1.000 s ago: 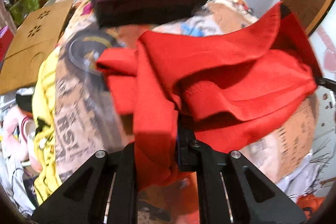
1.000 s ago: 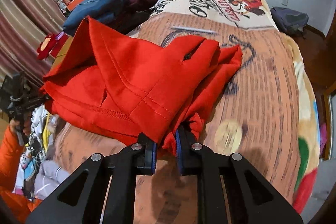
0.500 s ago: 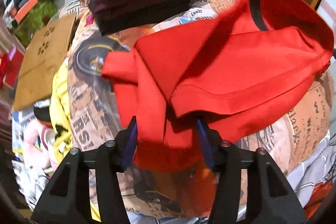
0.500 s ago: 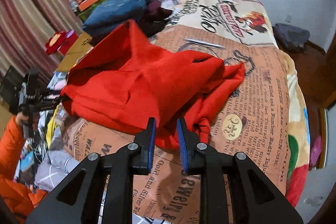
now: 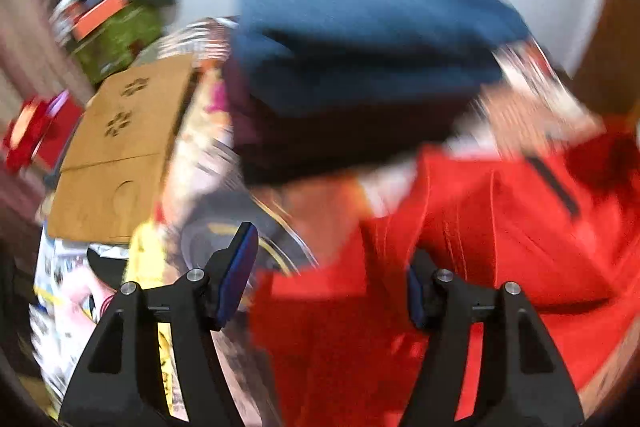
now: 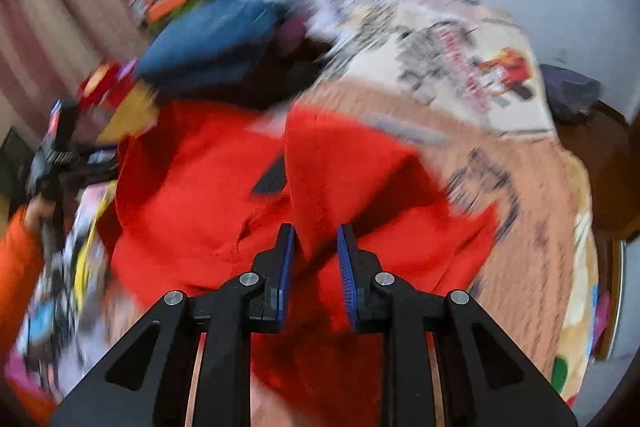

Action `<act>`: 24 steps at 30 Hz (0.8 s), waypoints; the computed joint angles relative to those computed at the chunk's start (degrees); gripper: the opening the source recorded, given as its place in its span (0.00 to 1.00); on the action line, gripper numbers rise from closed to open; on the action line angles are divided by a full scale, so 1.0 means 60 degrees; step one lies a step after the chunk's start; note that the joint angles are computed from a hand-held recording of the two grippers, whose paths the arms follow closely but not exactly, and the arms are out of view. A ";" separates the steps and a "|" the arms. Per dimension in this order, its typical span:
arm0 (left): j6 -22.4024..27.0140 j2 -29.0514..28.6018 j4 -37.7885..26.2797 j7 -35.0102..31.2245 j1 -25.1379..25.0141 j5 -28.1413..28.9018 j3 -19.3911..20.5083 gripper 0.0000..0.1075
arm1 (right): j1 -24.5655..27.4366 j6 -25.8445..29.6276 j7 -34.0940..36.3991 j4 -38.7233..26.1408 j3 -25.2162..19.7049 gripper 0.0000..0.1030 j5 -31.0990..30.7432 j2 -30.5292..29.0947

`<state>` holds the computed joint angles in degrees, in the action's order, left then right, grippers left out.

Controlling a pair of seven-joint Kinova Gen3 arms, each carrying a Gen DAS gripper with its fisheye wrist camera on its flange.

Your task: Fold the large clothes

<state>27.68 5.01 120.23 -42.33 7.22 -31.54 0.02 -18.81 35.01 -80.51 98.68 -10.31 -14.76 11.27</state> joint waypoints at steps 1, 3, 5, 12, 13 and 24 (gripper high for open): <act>-0.0021 -0.0009 -0.0071 -0.0040 -0.0058 0.0154 -0.0183 0.59 | -0.0334 -0.0209 -0.0388 -0.0038 0.0406 0.19 0.0314 0.0005; -0.0189 -0.0176 -0.0035 -0.0500 -0.0601 0.0618 -0.0061 0.59 | -0.0559 -0.0307 -0.0921 -0.0159 0.0688 0.19 0.0732 0.0016; -0.0196 -0.0328 0.0087 -0.0639 -0.0687 0.0560 -0.0002 0.59 | -0.0113 -0.0206 -0.0833 -0.0167 0.0273 0.19 0.0643 -0.0044; 0.0492 -0.0683 0.0824 0.0686 -0.0101 -0.1011 0.0353 0.64 | 0.0052 0.0515 0.0015 0.0011 -0.0018 0.19 0.0354 -0.0137; 0.0367 -0.0774 0.0972 0.0561 -0.0177 -0.0793 0.0362 0.64 | 0.0027 0.0683 0.0151 0.0036 -0.0062 0.19 0.0292 -0.0131; -0.0102 -0.1074 0.1772 -0.0332 -0.0458 0.0327 0.0925 0.78 | -0.1006 0.0297 -0.0726 0.1032 0.0103 0.53 0.1916 -0.0187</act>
